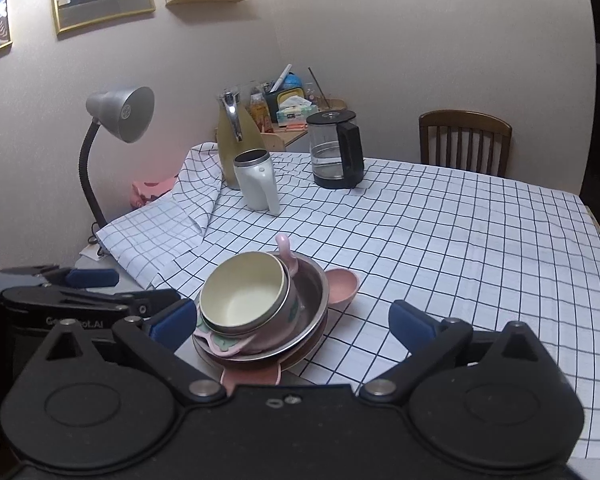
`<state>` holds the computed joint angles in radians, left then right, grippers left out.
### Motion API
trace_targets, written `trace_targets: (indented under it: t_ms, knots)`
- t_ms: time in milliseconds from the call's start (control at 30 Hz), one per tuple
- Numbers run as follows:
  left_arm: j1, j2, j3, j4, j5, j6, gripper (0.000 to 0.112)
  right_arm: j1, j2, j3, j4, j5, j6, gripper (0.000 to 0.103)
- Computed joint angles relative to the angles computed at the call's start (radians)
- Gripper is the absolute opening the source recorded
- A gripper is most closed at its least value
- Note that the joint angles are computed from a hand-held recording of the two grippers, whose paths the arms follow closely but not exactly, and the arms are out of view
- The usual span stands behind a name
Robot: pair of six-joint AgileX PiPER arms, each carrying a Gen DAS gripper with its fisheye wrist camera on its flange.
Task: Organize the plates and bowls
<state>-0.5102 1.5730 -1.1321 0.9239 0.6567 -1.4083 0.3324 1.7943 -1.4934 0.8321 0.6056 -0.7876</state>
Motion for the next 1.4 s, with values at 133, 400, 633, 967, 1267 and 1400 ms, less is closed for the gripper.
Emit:
trace_targets:
  t_ms: [133,400,633,967,1267,1400]
  knots:
    - [-0.046,-0.006,0.0,0.018,0.039,-0.037,0.103,-0.009,-0.03,0.06,0.03,-0.022,0.0,0.103]
    - [-0.106,-0.017,-0.013,0.024,0.078,-0.06,0.103,-0.006,-0.084,0.131,-0.013,-0.076,0.073,0.103]
    - [-0.127,-0.008,-0.031,0.027,0.108,-0.058,0.103,-0.006,-0.11,0.174,0.022,-0.124,0.051,0.103]
    - [-0.144,-0.014,-0.045,0.067,0.124,-0.092,0.103,0.006,-0.131,0.199,-0.034,-0.192,0.088,0.103]
    - [-0.169,-0.016,-0.033,0.112,0.113,-0.124,0.103,0.017,-0.163,0.244,-0.055,-0.244,0.104,0.103]
    - [-0.176,-0.02,-0.024,0.145,0.103,-0.143,0.103,0.017,-0.18,0.265,-0.05,-0.258,0.1,0.103]
